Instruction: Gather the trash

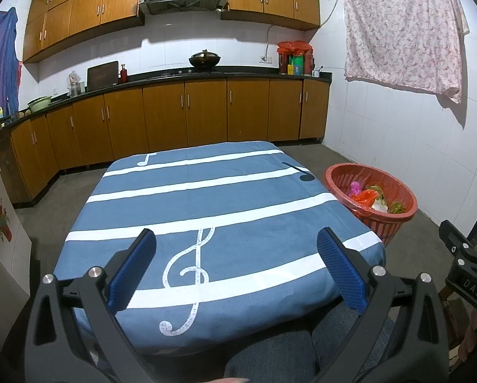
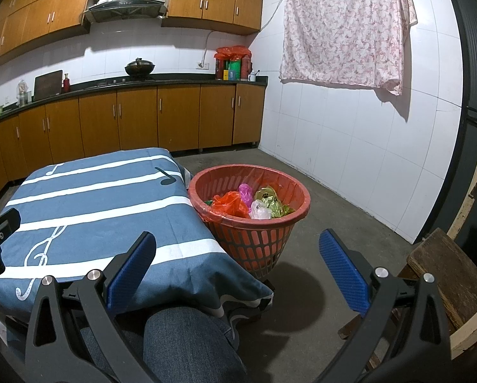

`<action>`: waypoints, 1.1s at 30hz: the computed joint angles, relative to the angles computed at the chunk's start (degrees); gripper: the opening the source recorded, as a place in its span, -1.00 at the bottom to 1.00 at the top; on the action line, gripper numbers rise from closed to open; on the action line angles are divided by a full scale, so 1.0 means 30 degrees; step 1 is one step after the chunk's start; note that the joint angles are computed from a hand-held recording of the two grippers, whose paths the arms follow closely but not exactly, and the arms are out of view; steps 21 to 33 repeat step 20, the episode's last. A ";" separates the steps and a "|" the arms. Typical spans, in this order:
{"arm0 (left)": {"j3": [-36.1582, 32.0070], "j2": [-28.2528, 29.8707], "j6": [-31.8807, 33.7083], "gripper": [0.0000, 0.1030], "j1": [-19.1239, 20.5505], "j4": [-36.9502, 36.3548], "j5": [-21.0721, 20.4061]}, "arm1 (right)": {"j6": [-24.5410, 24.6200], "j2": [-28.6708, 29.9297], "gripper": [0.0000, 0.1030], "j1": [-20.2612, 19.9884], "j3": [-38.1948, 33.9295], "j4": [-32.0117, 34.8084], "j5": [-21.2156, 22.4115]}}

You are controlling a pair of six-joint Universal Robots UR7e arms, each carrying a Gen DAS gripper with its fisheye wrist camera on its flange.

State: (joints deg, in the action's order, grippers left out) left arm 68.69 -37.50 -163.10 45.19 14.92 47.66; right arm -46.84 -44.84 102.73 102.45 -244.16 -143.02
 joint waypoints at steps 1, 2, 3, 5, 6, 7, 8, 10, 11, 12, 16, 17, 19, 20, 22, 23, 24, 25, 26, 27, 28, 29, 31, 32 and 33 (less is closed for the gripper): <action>-0.0086 0.0071 0.0011 0.92 0.0021 0.0006 0.0005 | -0.0004 -0.0002 0.97 0.0003 -0.0003 0.0012 -0.0007; -0.0009 0.0060 -0.0045 0.92 0.0000 -0.0018 -0.0001 | -0.0002 -0.0008 0.97 0.0011 0.0001 0.0021 -0.0017; 0.0067 0.0070 -0.0111 0.92 -0.0022 -0.0055 -0.0019 | 0.0001 0.0000 0.97 0.0009 -0.0009 0.0016 -0.0013; -0.0109 0.0116 -0.0013 0.92 0.0021 0.0012 -0.0006 | -0.0008 0.0004 0.97 0.0013 -0.0016 0.0004 -0.0022; -0.0097 0.0114 -0.0017 0.92 0.0016 0.0012 -0.0012 | 0.0003 -0.0004 0.97 0.0011 -0.0010 0.0011 -0.0014; -0.0049 0.0128 -0.0026 0.92 0.0013 -0.0027 -0.0019 | 0.0006 -0.0008 0.97 0.0013 -0.0010 0.0015 -0.0022; 0.0103 0.0105 -0.0038 0.92 -0.0019 -0.0132 -0.0052 | 0.0006 -0.0008 0.97 0.0013 -0.0010 0.0015 -0.0022; 0.0183 0.0106 -0.0052 0.92 -0.0025 -0.0175 -0.0057 | 0.0012 -0.0023 0.97 0.0011 0.0003 0.0034 -0.0017; 0.0297 0.0082 -0.0093 0.92 -0.0058 -0.0229 -0.0088 | 0.0012 -0.0023 0.97 0.0011 0.0003 0.0034 -0.0017; 0.0400 0.0058 -0.0148 0.92 -0.0093 -0.0263 -0.0118 | 0.0007 -0.0030 0.97 0.0023 0.0001 0.0036 -0.0030; 0.0331 0.0071 -0.0244 0.92 -0.0083 -0.0133 -0.0096 | 0.0020 -0.0033 0.97 0.0015 0.0004 0.0050 -0.0023; 0.0234 0.0070 -0.0206 0.92 -0.0041 -0.0065 -0.0072 | 0.0020 -0.0033 0.97 0.0015 0.0004 0.0050 -0.0023; 0.0419 0.0019 -0.0283 0.92 -0.0116 -0.0142 -0.0120 | 0.0011 -0.0039 0.97 0.0021 0.0001 0.0051 -0.0032; 0.0184 0.0086 -0.0205 0.92 -0.0041 -0.0017 -0.0062 | 0.0019 -0.0044 0.97 0.0016 0.0008 0.0059 -0.0024; 0.0184 0.0086 -0.0205 0.92 -0.0041 -0.0017 -0.0062 | 0.0019 -0.0044 0.97 0.0016 0.0008 0.0059 -0.0024; 0.0184 0.0086 -0.0205 0.92 -0.0041 -0.0017 -0.0062 | 0.0019 -0.0044 0.97 0.0016 0.0008 0.0059 -0.0024; 0.0184 0.0086 -0.0205 0.92 -0.0041 -0.0017 -0.0062 | 0.0019 -0.0044 0.97 0.0016 0.0008 0.0059 -0.0024; 0.0184 0.0086 -0.0205 0.92 -0.0041 -0.0017 -0.0062 | 0.0019 -0.0044 0.97 0.0016 0.0008 0.0059 -0.0024; 0.0184 0.0086 -0.0205 0.92 -0.0041 -0.0017 -0.0062 | 0.0019 -0.0044 0.97 0.0016 0.0008 0.0059 -0.0024; 0.0184 0.0086 -0.0205 0.92 -0.0041 -0.0017 -0.0062 | 0.0019 -0.0044 0.97 0.0016 0.0008 0.0059 -0.0024; 0.0184 0.0086 -0.0205 0.92 -0.0041 -0.0017 -0.0062 | 0.0019 -0.0044 0.97 0.0016 0.0008 0.0059 -0.0024; 0.0184 0.0086 -0.0205 0.92 -0.0041 -0.0017 -0.0062 | 0.0019 -0.0044 0.97 0.0016 0.0008 0.0059 -0.0024; 0.0184 0.0086 -0.0205 0.92 -0.0041 -0.0017 -0.0062 | 0.0019 -0.0044 0.97 0.0016 0.0008 0.0059 -0.0024; 0.0184 0.0086 -0.0205 0.92 -0.0041 -0.0017 -0.0062 | 0.0019 -0.0044 0.97 0.0016 0.0008 0.0059 -0.0024; 0.0184 0.0086 -0.0205 0.92 -0.0041 -0.0017 -0.0062 | 0.0019 -0.0044 0.97 0.0016 0.0008 0.0059 -0.0024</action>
